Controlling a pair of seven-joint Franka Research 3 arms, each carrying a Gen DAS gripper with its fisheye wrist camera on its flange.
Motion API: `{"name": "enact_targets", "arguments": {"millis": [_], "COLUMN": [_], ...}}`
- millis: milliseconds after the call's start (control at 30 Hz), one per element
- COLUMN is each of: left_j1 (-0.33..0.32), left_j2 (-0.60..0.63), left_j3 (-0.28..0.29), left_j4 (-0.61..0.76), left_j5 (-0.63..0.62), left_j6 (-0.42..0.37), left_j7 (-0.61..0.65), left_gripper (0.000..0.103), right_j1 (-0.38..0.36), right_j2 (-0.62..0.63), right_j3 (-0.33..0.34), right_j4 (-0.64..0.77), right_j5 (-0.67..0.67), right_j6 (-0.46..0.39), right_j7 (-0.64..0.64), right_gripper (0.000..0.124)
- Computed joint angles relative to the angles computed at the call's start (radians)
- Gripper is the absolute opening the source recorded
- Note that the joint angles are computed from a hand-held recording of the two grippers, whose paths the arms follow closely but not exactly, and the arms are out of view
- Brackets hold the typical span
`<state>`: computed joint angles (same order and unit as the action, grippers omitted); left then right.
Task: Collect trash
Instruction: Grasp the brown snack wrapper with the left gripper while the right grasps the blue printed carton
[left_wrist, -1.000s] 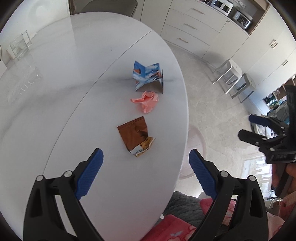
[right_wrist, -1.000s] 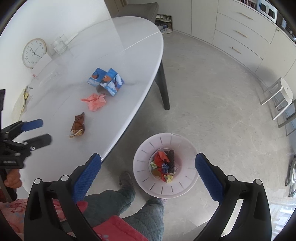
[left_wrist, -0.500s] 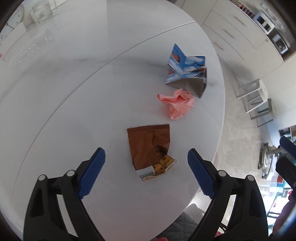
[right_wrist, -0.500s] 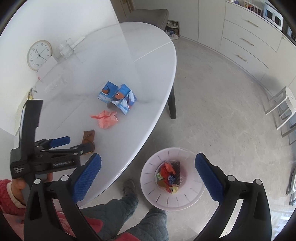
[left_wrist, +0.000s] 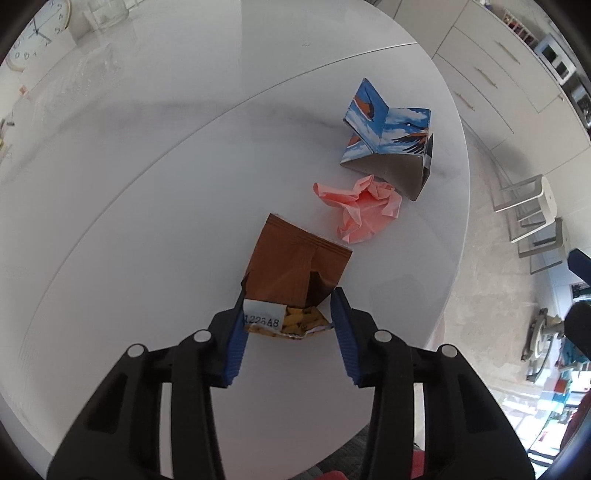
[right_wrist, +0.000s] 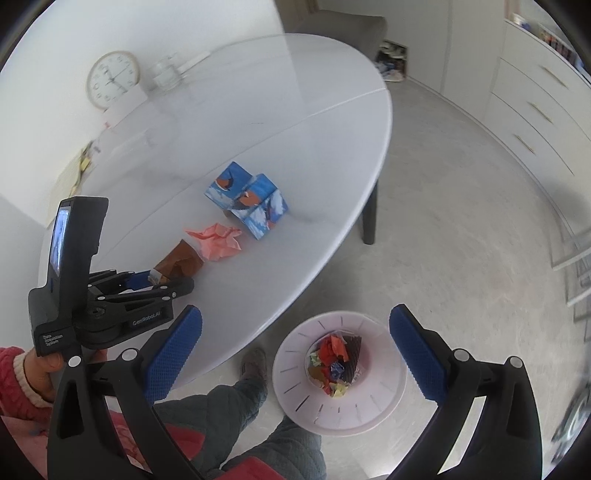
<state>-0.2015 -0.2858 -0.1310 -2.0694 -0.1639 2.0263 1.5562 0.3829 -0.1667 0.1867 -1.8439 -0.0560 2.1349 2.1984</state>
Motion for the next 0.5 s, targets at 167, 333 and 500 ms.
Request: {"name": "enact_targets", "arguments": {"millis": [167,333,500], "left_j1": [0.014,0.034,0.045], "left_j2": [-0.025,-0.087,-0.147], "left_j3": [0.031,0.05,0.051], "left_j4": [-0.005,-0.015,-0.023], "left_j5": [-0.045,-0.055,-0.022], "left_j6": [-0.045,-0.061,-0.09], "left_j7": [0.02,0.025,-0.009], "left_gripper": [0.042,0.042,0.042], "right_j1": [0.013,0.025,0.043], "right_j2": [0.131,0.307,0.493], "right_j3": [-0.032,-0.051,-0.074], "right_j4": [0.148,0.375,0.627], "right_j5": [0.045,0.043,0.078], "right_j6": [-0.05,-0.155,-0.278], "right_j7": [-0.336,-0.634,-0.791], "right_gripper": [0.101,0.101,0.101]}}
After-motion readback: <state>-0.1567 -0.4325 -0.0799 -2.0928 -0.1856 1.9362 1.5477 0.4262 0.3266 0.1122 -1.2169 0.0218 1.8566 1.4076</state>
